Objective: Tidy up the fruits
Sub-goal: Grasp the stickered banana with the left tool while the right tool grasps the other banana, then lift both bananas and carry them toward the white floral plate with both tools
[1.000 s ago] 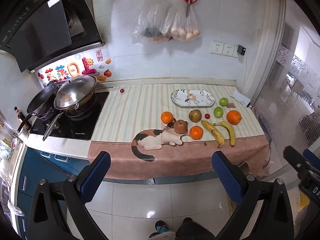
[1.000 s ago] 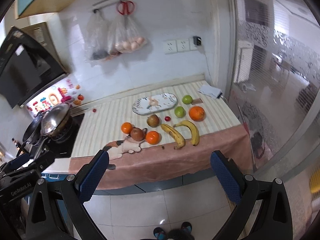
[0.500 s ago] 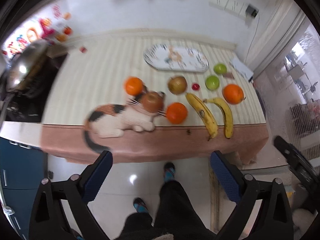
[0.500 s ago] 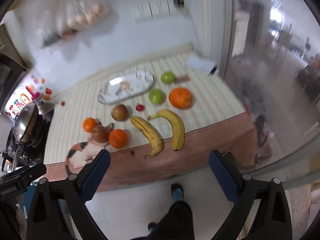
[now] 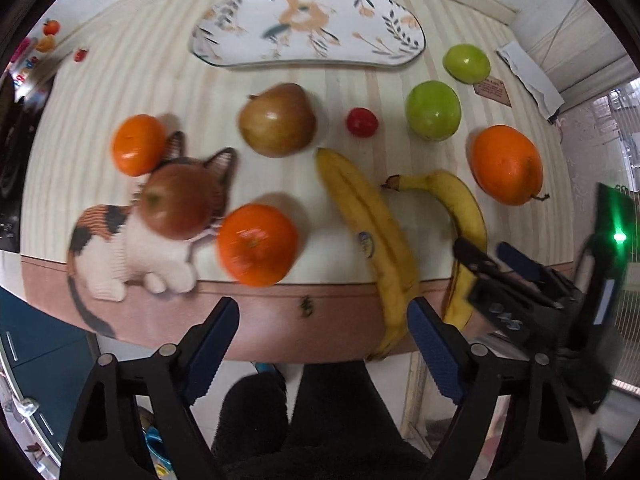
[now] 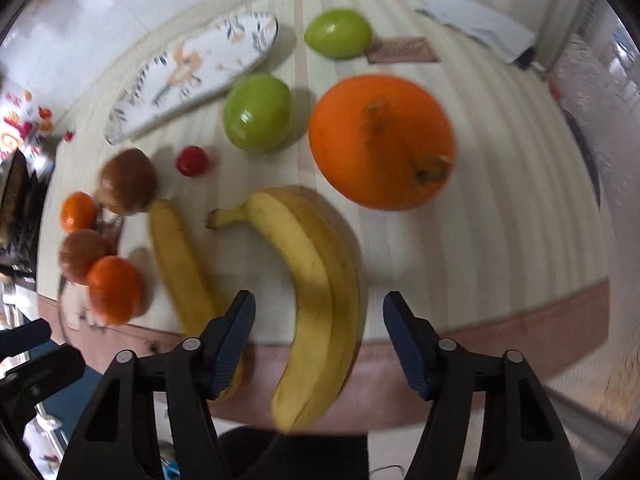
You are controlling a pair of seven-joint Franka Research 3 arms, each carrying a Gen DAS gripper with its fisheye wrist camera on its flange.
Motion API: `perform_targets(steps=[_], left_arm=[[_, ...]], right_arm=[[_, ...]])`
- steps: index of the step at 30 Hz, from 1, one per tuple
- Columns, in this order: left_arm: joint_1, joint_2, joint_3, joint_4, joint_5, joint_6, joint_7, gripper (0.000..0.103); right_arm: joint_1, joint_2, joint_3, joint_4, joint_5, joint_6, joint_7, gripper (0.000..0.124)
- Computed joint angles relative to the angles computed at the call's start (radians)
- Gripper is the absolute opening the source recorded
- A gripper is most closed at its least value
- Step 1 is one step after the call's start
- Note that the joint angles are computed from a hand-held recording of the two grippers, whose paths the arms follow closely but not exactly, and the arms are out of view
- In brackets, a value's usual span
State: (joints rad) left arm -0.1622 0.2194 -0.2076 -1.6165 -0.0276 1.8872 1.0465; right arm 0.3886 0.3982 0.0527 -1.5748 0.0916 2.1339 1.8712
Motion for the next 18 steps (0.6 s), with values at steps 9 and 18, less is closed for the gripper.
perform_targets(steps=[9,18], left_arm=[[-0.02,0.182,-0.02,0.185,-0.021,-0.067,0.013,0.073],[-0.065,0.345,-0.008,0.355,0.048,-0.137,0.005,0.062]], right_arm=[[-0.007,-0.024,-0.007,-0.067,0.002,-0.02,-0.013,0.04],[-0.035,-0.052,-0.004,-0.095,0.022,-0.071,0.004,0.041]])
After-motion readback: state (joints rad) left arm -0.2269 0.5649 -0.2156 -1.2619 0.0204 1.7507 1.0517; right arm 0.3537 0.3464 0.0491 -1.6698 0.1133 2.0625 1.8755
